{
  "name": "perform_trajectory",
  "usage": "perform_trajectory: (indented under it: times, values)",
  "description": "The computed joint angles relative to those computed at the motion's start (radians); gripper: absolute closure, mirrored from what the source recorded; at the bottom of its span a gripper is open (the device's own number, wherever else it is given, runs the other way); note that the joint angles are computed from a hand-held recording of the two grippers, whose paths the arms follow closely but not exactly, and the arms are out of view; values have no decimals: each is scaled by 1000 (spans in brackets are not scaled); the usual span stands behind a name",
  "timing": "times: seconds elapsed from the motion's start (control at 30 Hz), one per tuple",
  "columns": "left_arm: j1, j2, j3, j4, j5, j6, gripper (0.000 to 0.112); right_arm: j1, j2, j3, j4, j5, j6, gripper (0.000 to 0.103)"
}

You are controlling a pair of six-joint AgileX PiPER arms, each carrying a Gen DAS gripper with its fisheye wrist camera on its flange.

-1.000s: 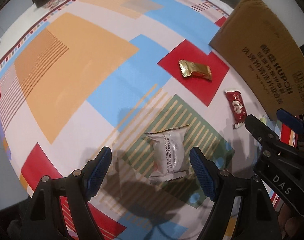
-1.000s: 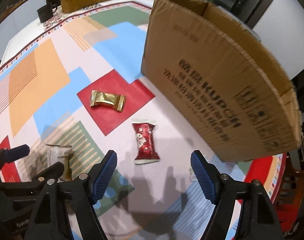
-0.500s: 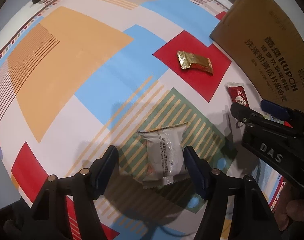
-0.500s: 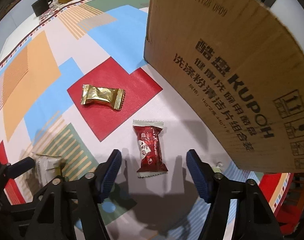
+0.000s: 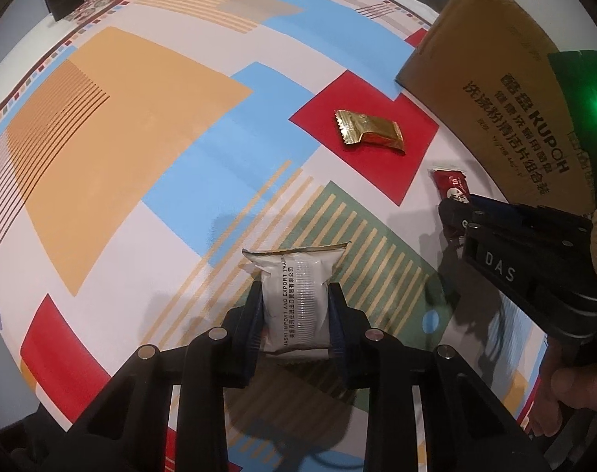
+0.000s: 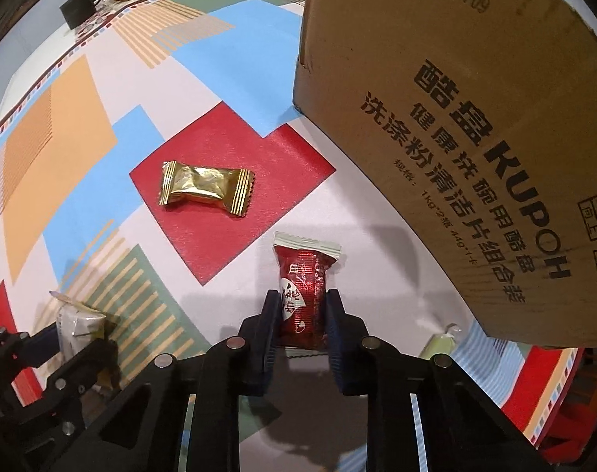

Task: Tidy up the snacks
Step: 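Grasp the white cookie packet with the left gripper while the right gripper grasps the red candy, then lift the white packet and red candy in both grippers over the box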

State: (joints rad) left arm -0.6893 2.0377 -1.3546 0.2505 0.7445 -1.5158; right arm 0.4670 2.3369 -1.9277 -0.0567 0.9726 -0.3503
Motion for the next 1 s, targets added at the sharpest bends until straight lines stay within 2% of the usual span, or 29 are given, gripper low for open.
perform_trajectory:
  times: [0.27, 0.53, 0.67, 1.0]
  values:
    - [1, -59, 69, 22, -37, -5, 82, 19, -78, 146, -18, -94, 72, 80]
    - [4, -94, 59, 50, -21, 32, 82, 11, -214, 290, 16, -163, 136, 80]
    - [17, -121, 67, 38, -23, 65, 82, -5, -239, 286, 32, -152, 151, 80]
    - [52, -146, 12, 70, -12, 189, 82, -56, -329, 336, 57, -210, 210, 80]
